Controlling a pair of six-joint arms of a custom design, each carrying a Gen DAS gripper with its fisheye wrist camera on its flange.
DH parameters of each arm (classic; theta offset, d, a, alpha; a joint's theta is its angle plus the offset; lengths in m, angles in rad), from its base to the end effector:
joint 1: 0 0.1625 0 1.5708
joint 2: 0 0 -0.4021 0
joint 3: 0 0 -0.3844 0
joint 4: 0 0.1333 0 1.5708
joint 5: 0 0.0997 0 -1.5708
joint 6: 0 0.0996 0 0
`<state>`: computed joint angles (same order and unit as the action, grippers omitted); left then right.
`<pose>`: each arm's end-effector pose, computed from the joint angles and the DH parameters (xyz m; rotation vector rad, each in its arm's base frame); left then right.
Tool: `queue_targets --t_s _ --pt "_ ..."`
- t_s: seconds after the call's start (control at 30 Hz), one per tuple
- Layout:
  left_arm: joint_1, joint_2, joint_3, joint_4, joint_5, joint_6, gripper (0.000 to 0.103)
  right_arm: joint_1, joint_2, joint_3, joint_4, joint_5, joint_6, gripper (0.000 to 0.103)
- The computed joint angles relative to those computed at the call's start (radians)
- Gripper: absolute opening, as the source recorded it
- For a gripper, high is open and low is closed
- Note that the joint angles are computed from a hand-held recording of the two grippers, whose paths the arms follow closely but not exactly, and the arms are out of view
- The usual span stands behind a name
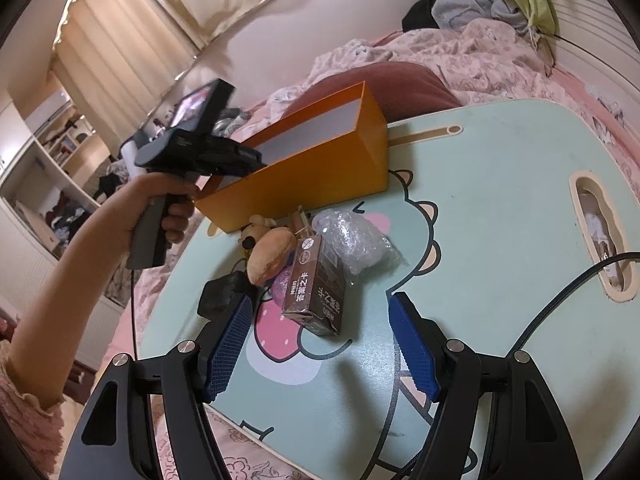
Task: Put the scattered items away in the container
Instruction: 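Reach into the orange box and grasp the round mirror with the left tool, then lift the round mirror out with the left tool and set it on the table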
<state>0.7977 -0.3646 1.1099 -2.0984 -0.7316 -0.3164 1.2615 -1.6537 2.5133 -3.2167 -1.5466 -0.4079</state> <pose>-0.3691 -0.6753 -0.0413 0.6296 2.2140 -0.3166 0.0201 -0.3828 0.2722 0.1462 -2.6889 1.0572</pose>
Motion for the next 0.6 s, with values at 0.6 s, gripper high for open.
queue_targets --t_s 0.6 --pt "-0.112 -0.420 0.746 -0.624 -0.390 0.062 0.027 0.023 0.023 -0.004 -0.015 -0.048 -0.005 0.071"
